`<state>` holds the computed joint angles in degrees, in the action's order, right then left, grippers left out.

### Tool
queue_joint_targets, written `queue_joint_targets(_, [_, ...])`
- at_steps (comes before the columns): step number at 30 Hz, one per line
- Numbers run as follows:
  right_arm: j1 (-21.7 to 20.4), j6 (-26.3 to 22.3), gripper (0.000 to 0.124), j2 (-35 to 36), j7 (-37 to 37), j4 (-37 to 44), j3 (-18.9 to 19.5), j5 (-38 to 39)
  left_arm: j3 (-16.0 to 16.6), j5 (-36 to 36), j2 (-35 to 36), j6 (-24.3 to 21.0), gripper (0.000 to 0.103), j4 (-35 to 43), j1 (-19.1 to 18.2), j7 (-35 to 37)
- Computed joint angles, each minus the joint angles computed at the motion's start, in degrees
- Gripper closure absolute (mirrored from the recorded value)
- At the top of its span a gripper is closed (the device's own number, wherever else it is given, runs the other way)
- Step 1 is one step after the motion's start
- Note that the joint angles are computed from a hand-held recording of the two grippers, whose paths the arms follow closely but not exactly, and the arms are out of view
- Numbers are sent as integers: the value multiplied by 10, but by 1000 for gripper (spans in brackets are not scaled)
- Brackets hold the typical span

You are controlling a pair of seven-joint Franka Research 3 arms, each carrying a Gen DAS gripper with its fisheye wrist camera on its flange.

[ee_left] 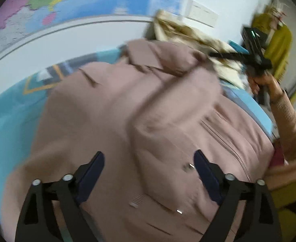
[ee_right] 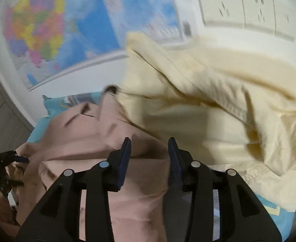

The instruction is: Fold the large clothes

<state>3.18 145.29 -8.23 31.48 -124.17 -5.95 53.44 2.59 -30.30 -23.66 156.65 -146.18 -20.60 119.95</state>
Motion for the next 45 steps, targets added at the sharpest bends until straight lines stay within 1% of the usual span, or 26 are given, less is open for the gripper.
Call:
queue_joint_targets(3, [13,-31,83,-35,-53,-26,-3,26,-49,57,19,-9,8,-11,16,-44])
queue_joint_targets(5, [21,-102,83,-52,-81,-38,-11,22,-87,133,51,-16,26,1,47,-111])
queue_joint_targets(7, [27,-170,83,-61,-102,-47,-14,13,-81,139,64,-6,34,4,42,-122])
queue_joint_targets(8, [29,-207,83,-60,-107,-47,-13,3,-63,112,58,9,45,-2,27,-101])
queue_joint_targets(9, [32,-241,83,-56,-108,-45,-10,-6,-51,97,54,9,50,-2,20,-94])
queue_joint_targets(11, [40,-277,83,-46,-106,-48,6,-25,-38,82,40,12,65,-9,18,-89])
queue_joint_targets(13, [47,-304,83,-29,-103,-44,19,-41,-25,66,26,13,65,-16,13,-77])
queue_joint_targets(16, [57,-332,84,11,-77,-28,35,-47,-34,89,7,18,65,-31,33,-110])
queue_joint_targets(17, [58,-347,90,23,-71,-23,38,-45,-33,94,0,24,64,-38,36,-119])
queue_joint_targets(18, [59,-365,107,30,-69,-18,40,-42,-28,94,-12,28,61,-46,34,-123])
queue_joint_targets(19, [57,-402,118,37,-65,-12,38,-23,-23,94,-26,30,51,-55,31,-128])
queue_joint_targets(20, [54,-435,118,42,-63,-7,36,-3,-17,94,-40,40,44,-65,30,-133])
queue_joint_targets(23, [47,-505,119,34,-78,-5,33,87,-5,122,-85,54,42,-83,46,-150])
queue_joint_targets(24, [47,-513,119,30,-79,-6,33,130,0,129,-96,57,35,-86,48,-159])
queue_joint_targets(26, [58,-486,119,29,-75,-5,49,155,13,136,-129,76,32,-97,48,-177])
queue_joint_targets(27, [66,-444,119,28,-70,-8,60,158,24,137,-138,88,31,-100,40,-179])
queue_joint_targets(29, [79,-407,119,51,-38,8,70,152,45,140,-163,101,24,-112,18,-180])
queue_joint_targets(30, [88,-384,114,57,-29,9,69,149,56,140,-170,107,22,-116,0,-178])
queue_joint_targets(31, [85,-330,103,57,-19,5,88,133,67,142,-176,112,15,-122,-18,-172])
queue_joint_targets(32, [84,-307,97,59,-7,3,93,122,63,151,-173,115,10,-126,-21,-176])
queue_joint_targets(34, [87,-324,83,59,-3,1,72,126,49,171,-152,114,10,-125,-20,-188])
queue_joint_targets(37, [71,-309,82,26,-35,-15,55,117,36,190,-98,100,11,-108,-17,-206])
queue_joint_targets(39, [61,-282,79,6,-50,-23,45,106,37,192,-60,110,11,-92,-23,-205])
queue_joint_targets(41, [54,-208,70,-17,-61,-34,43,86,30,196,-25,117,14,-74,-20,-206])
queue_joint_targets(43, [46,-202,68,-5,-37,-23,30,77,56,162,1,117,16,-54,-55,-178])
queue_joint_targets(45, [40,-194,69,-5,-34,-29,25,70,57,137,17,123,16,-42,-71,-153])
